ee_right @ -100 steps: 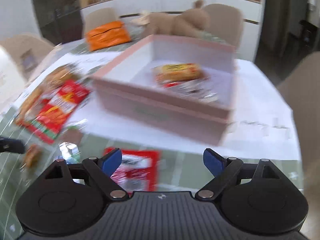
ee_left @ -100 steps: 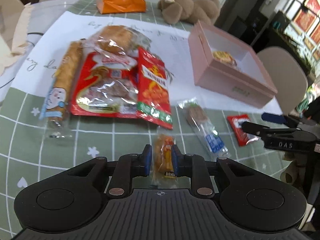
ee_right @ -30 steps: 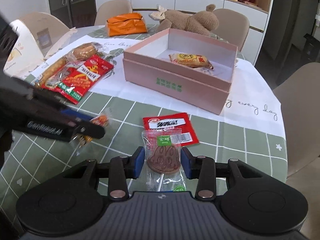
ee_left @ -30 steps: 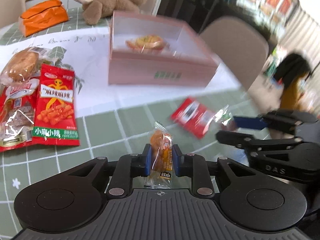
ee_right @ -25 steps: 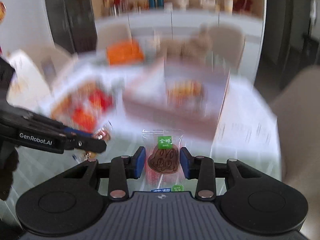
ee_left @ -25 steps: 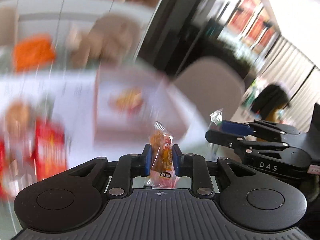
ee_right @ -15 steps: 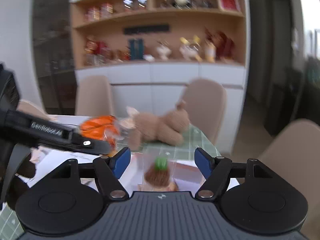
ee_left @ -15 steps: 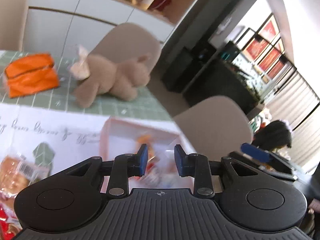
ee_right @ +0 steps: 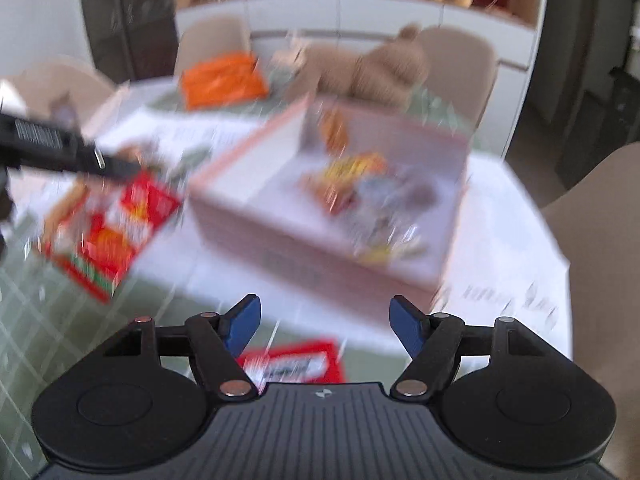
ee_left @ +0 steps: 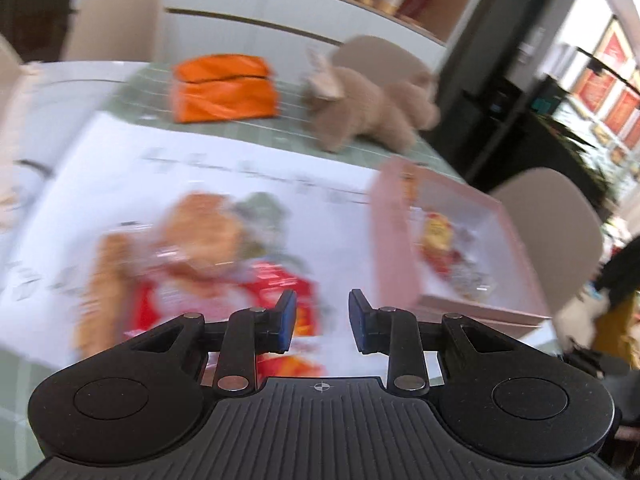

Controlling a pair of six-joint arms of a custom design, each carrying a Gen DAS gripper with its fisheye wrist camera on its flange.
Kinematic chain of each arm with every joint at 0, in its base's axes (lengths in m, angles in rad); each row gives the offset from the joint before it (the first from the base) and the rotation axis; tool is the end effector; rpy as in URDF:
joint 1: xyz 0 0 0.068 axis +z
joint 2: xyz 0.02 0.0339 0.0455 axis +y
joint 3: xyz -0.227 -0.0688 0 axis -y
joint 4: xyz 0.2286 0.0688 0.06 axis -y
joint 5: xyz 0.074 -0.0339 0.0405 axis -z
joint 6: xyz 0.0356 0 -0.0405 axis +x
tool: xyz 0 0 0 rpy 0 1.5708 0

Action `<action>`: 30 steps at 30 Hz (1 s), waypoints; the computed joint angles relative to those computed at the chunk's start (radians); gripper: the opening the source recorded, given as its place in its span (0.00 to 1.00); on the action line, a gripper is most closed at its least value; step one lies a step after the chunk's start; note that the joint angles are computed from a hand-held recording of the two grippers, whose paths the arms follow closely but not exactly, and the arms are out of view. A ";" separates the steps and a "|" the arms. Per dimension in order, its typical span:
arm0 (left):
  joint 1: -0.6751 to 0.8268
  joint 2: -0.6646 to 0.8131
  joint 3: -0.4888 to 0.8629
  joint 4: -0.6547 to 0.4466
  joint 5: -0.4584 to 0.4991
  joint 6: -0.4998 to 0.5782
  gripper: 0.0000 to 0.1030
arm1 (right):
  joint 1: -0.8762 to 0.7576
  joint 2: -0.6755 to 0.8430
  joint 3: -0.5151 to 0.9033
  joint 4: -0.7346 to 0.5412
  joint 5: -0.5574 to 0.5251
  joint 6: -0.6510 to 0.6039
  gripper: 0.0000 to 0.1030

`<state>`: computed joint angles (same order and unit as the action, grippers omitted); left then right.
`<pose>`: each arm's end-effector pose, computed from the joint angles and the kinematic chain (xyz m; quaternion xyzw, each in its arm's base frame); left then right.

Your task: Organize snacks

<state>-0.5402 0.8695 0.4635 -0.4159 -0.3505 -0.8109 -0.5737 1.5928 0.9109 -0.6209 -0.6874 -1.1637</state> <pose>0.1610 -0.0823 0.1731 -0.1869 0.8995 -0.0986 0.3825 0.2367 -0.1260 0.1451 -0.3144 0.8797 0.1196 0.3362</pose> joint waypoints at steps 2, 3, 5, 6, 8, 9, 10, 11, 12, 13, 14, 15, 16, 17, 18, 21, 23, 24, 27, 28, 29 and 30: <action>-0.003 -0.074 -0.025 -0.082 -0.032 -0.034 0.31 | 0.003 -0.015 -0.074 0.050 0.037 -0.010 0.70; 0.004 -0.114 -0.034 -0.125 -0.031 -0.047 0.31 | 0.011 -0.014 -0.097 0.068 0.054 0.000 0.70; -0.001 -0.177 -0.060 -0.186 -0.031 -0.079 0.31 | 0.011 -0.006 -0.119 0.064 0.057 0.014 0.72; -0.009 -0.188 -0.073 -0.196 -0.030 -0.091 0.31 | 0.003 -0.030 -0.152 0.074 0.040 0.008 0.72; -0.036 -0.168 -0.088 -0.185 -0.031 -0.111 0.31 | -0.009 -0.053 -0.168 0.025 0.027 -0.049 0.72; -0.052 -0.135 -0.088 -0.159 -0.035 -0.115 0.31 | -0.007 -0.061 -0.176 0.001 0.024 -0.072 0.72; -0.068 -0.102 -0.086 -0.133 -0.040 -0.114 0.31 | 0.001 -0.068 -0.187 -0.009 0.020 -0.091 0.72; -0.085 -0.066 -0.080 -0.112 -0.041 -0.110 0.31 | -0.002 -0.087 -0.206 -0.022 0.016 -0.126 0.72; -0.091 -0.010 -0.071 -0.069 -0.033 -0.097 0.31 | -0.002 -0.111 -0.232 -0.024 0.016 -0.158 0.72; -0.101 0.031 -0.064 -0.041 -0.026 -0.089 0.31 | 0.000 -0.135 -0.256 -0.021 0.017 -0.183 0.72; -0.113 0.070 -0.051 -0.021 -0.019 -0.082 0.31 | -0.005 -0.163 -0.282 -0.023 0.015 -0.213 0.72; -0.123 0.095 -0.044 -0.003 -0.008 -0.075 0.31 | -0.006 -0.179 -0.296 -0.030 0.011 -0.230 0.72; -0.129 0.120 -0.036 0.015 0.010 -0.066 0.31 | -0.004 -0.186 -0.297 -0.048 0.012 -0.236 0.74; -0.130 0.150 -0.028 0.036 0.036 -0.050 0.31 | -0.009 -0.191 -0.298 -0.057 0.012 -0.246 0.76; -0.142 0.163 -0.021 0.039 0.053 -0.041 0.31 | -0.014 -0.195 -0.304 -0.053 0.009 -0.248 0.78; -0.155 0.133 -0.020 0.051 0.062 -0.022 0.31 | -0.037 -0.178 -0.311 -0.026 -0.007 -0.236 0.85; -0.139 0.082 -0.013 0.040 0.023 0.003 0.31 | -0.061 -0.168 -0.321 -0.012 -0.030 -0.251 0.89; -0.111 0.066 0.003 0.029 0.002 0.038 0.31 | -0.076 -0.160 -0.325 -0.006 -0.040 -0.263 0.89; 0.020 0.072 0.067 -0.006 -0.037 0.186 0.31 | -0.093 -0.152 -0.338 0.016 -0.055 -0.264 0.93; 0.080 0.093 0.088 0.000 -0.029 0.253 0.31 | -0.093 -0.151 -0.339 0.020 -0.055 -0.259 0.94; 0.145 0.136 0.116 0.009 -0.017 0.318 0.31 | -0.091 -0.150 -0.339 0.024 -0.055 -0.255 0.94; 0.205 0.180 0.142 0.017 -0.008 0.369 0.31 | -0.091 -0.149 -0.339 0.025 -0.056 -0.254 0.94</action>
<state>-0.3351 1.0499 0.6052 -0.3987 -0.3585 -0.4422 -0.6648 1.4434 0.5723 -0.5962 -0.7436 -1.4173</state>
